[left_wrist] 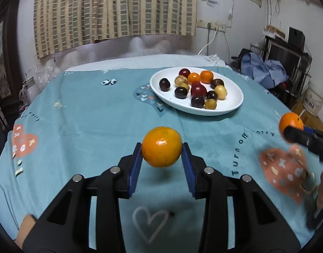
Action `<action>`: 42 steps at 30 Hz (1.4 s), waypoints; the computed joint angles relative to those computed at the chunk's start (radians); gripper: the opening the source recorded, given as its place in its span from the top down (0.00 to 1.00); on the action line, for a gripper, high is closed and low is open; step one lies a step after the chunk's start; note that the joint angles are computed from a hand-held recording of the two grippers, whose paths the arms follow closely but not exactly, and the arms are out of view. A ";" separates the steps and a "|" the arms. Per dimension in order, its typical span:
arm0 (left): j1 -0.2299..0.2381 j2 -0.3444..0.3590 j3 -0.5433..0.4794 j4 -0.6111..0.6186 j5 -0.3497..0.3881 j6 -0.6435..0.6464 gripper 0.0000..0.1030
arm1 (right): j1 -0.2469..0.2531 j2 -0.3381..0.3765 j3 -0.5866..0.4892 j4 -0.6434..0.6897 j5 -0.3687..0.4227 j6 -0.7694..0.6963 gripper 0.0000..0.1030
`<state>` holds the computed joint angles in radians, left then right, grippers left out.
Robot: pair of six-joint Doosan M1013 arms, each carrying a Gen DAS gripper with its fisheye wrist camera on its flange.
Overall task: Organize fruits
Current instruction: 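Carry the orange and mandarin over the plate and open both grippers to release them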
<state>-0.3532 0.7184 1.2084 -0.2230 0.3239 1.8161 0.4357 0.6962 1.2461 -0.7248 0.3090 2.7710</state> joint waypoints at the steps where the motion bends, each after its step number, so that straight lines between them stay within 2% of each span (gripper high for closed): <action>1: 0.003 -0.006 0.008 -0.015 0.002 0.015 0.63 | -0.006 -0.004 0.007 0.007 0.011 -0.002 0.58; 6: 0.002 0.034 -0.086 0.034 0.099 -0.005 0.63 | -0.030 0.011 -0.035 0.141 0.061 -0.136 0.58; 12: -0.018 0.127 -0.305 0.052 0.174 -0.025 0.63 | -0.053 0.046 -0.169 0.107 0.095 -0.166 0.58; 15: -0.027 0.177 -0.413 0.044 0.203 -0.046 0.63 | -0.069 0.093 -0.269 0.137 0.122 -0.189 0.58; 18: -0.033 0.248 -0.547 0.022 0.268 -0.065 0.63 | -0.090 0.163 -0.387 0.289 0.173 -0.303 0.58; 19: -0.035 0.267 -0.581 0.030 0.288 -0.074 0.63 | -0.097 0.197 -0.440 0.350 0.205 -0.350 0.58; 22: -0.033 0.339 -0.700 0.041 0.372 -0.105 0.63 | -0.107 0.274 -0.560 0.422 0.295 -0.408 0.58; 24: -0.028 0.351 -0.711 0.051 0.400 -0.116 0.63 | -0.115 0.302 -0.597 0.469 0.319 -0.440 0.58; 25: -0.023 0.341 -0.685 0.053 0.405 -0.101 0.63 | -0.119 0.309 -0.603 0.501 0.329 -0.465 0.58; 28: -0.007 0.285 -0.565 0.092 0.353 -0.104 0.62 | -0.120 0.305 -0.596 0.508 0.328 -0.473 0.58; 31: 0.011 0.277 -0.532 0.026 0.375 -0.054 0.62 | -0.116 0.297 -0.584 0.511 0.312 -0.477 0.58; 35: 0.010 0.293 -0.544 -0.035 0.423 0.047 0.62 | -0.111 0.289 -0.573 0.510 0.300 -0.488 0.58; 37: 0.004 0.298 -0.544 -0.048 0.423 0.086 0.60 | -0.111 0.288 -0.575 0.508 0.295 -0.491 0.58; 42: -0.009 0.354 -0.629 -0.012 0.522 0.068 0.64 | -0.112 0.291 -0.581 0.524 0.298 -0.507 0.58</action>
<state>-0.3621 1.0725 0.5796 -0.2354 0.8457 1.8843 0.3234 0.9873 0.6655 -0.2010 0.6067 2.2643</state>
